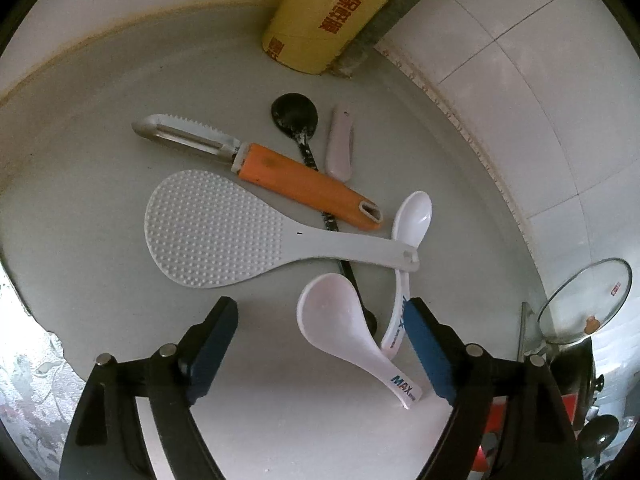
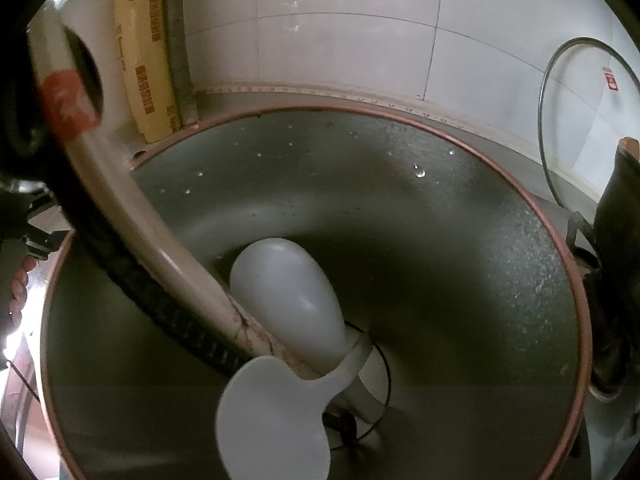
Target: Organize utensils
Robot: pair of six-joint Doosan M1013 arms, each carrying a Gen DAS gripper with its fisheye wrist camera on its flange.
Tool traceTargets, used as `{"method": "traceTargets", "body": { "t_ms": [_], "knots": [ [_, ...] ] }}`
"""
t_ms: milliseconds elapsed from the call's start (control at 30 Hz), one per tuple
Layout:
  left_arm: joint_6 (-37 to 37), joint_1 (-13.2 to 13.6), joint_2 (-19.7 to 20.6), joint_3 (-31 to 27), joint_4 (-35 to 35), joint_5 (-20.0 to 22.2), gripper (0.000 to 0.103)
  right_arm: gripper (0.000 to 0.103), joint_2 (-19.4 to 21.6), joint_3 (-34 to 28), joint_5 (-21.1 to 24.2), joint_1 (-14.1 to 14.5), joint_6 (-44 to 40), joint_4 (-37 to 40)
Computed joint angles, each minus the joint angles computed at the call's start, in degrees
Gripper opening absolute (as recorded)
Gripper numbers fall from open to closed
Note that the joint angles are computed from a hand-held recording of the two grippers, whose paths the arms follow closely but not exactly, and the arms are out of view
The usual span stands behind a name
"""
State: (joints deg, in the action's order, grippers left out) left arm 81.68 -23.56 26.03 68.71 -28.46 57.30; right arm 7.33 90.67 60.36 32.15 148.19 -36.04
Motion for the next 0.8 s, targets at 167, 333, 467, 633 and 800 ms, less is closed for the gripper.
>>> {"method": "traceTargets", "body": {
  "t_ms": [167, 333, 467, 633, 800],
  "knots": [
    [0.47, -0.12, -0.19, 0.22, 0.44, -0.44, 0.085, 0.103, -0.06, 0.03, 0.05, 0.05, 0.17, -0.09],
    [1.48, -0.3, -0.1, 0.09, 0.2, -0.32, 0.079, 0.103, -0.07, 0.03, -0.03, -0.02, 0.0, 0.0],
    [1.41, -0.56, 0.0, -0.17, 1.22, 0.17, 0.066, 0.103, -0.26, 0.25, -0.21, -0.02, -0.17, -0.05],
    [0.92, -0.71, -0.04, -0.04, 1.72, 0.13, 0.048, 0.103, -0.38, 0.51, -0.26, -0.06, 0.01, -0.1],
    [0.89, -0.82, -0.04, 0.22, 2.09, -0.83, 0.037, 0.103, -0.4, 0.53, -0.25, 0.07, 0.02, -0.2]
  ]
}}
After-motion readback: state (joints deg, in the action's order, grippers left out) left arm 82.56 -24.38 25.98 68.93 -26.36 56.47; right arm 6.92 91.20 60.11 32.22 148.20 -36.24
